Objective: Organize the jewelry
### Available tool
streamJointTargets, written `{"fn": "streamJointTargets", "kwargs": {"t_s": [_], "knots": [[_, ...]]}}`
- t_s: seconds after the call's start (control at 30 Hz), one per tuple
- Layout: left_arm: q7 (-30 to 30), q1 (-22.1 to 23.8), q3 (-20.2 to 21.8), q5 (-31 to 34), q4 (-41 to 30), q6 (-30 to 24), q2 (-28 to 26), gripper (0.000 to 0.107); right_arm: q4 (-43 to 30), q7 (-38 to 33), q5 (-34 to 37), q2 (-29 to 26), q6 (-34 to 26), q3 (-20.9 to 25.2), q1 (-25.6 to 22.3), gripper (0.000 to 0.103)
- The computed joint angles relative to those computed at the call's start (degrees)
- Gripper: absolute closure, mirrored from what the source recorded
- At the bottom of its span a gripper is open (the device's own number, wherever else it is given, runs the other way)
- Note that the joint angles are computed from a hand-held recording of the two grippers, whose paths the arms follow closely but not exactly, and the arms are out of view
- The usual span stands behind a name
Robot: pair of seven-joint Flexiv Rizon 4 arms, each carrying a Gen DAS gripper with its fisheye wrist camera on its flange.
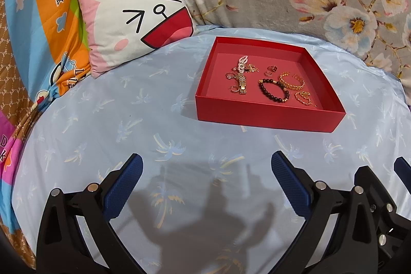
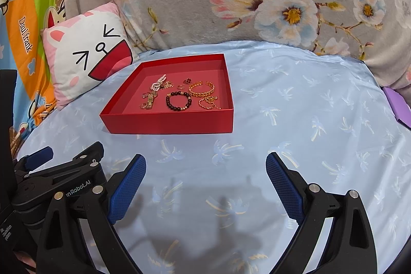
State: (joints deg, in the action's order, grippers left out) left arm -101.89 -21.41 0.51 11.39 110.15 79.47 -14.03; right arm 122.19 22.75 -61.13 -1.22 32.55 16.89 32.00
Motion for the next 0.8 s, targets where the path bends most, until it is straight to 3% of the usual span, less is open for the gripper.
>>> {"fn": "streamJointTargets", "kwargs": {"t_s": [0.8], "knots": [[-2.06,-0.27,0.26,2.86,-0.77,-0.83,0.71,0.009,0.51,0.10,-0.13,0.69,0.31,0.23,-0.32,0.010]]}}
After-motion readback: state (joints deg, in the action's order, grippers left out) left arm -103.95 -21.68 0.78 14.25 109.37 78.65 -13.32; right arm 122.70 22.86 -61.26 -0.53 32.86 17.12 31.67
